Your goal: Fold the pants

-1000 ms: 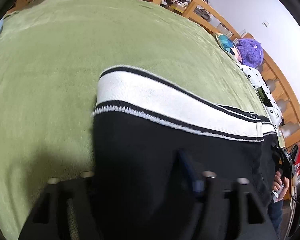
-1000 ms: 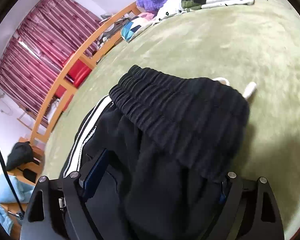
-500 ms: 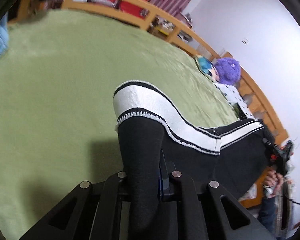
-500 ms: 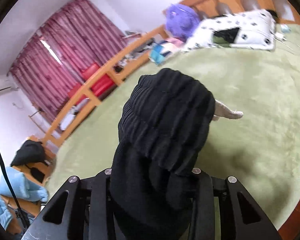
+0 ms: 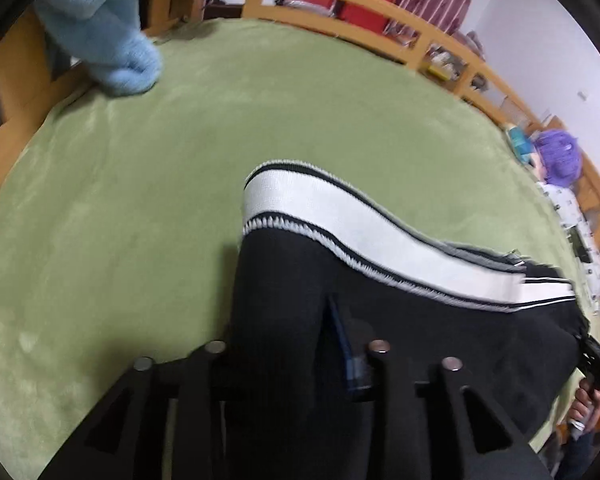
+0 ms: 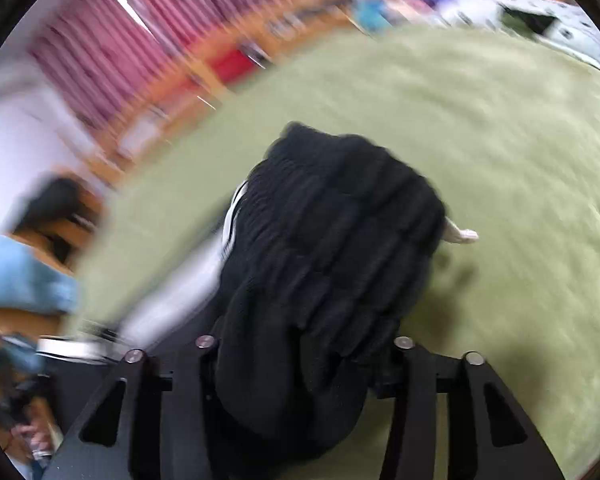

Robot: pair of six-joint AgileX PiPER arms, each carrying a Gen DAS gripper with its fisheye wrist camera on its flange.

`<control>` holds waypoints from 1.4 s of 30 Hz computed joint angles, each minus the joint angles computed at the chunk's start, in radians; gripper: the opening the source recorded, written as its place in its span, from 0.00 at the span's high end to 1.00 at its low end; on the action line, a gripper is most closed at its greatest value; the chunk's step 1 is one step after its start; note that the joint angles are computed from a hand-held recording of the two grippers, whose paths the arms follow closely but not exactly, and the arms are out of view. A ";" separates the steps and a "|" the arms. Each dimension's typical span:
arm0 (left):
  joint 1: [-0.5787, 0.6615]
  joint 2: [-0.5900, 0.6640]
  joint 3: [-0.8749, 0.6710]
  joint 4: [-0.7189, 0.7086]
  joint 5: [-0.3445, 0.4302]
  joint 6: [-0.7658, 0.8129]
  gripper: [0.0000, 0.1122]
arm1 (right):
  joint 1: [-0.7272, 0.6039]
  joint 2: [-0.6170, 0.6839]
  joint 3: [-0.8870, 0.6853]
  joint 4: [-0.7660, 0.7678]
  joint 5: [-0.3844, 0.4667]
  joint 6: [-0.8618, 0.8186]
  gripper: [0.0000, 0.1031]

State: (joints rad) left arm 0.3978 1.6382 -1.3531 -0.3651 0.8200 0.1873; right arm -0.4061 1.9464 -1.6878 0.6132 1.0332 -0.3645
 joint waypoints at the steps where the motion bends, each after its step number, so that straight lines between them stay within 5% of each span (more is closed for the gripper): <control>1: -0.003 -0.013 0.016 -0.010 -0.006 -0.003 0.64 | -0.030 -0.002 0.019 0.038 0.023 -0.022 0.49; 4: 0.006 -0.113 0.099 0.029 -0.033 0.016 0.41 | -0.084 -0.116 0.123 0.020 -0.021 -0.050 0.42; 11: 0.109 -0.326 0.300 -0.217 0.029 0.300 0.35 | -0.121 -0.350 0.298 0.176 0.031 -0.195 0.41; 18: -0.088 -0.462 0.578 0.182 -0.185 -0.013 0.34 | 0.136 -0.452 0.439 0.196 0.013 -0.221 0.41; 24: 0.174 -0.526 0.571 -0.130 0.007 0.263 0.34 | 0.396 -0.395 0.473 0.308 0.031 -0.199 0.40; 29: 0.492 -0.519 0.637 -0.414 0.204 0.520 0.34 | 0.602 -0.338 0.480 0.169 -0.115 -0.034 0.28; 30: 0.540 -0.511 0.642 -0.443 0.234 0.553 0.34 | 0.624 -0.362 0.511 0.152 -0.165 -0.020 0.30; 33: 0.655 -0.489 0.661 -0.526 0.318 0.634 0.34 | 0.606 -0.412 0.554 0.226 -0.128 -0.127 0.75; 37: 0.679 -0.423 0.684 -0.597 0.324 0.702 0.32 | 0.467 -0.438 0.634 0.453 0.017 -0.257 0.78; 42: 0.575 -0.367 0.709 -0.672 0.212 0.729 0.31 | 0.549 -0.462 0.687 0.306 -0.098 -0.208 0.75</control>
State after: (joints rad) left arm 0.9729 1.2715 -0.6443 -1.0372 1.0317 0.9167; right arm 0.1424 1.4848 -1.0007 0.9196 0.9352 -0.5724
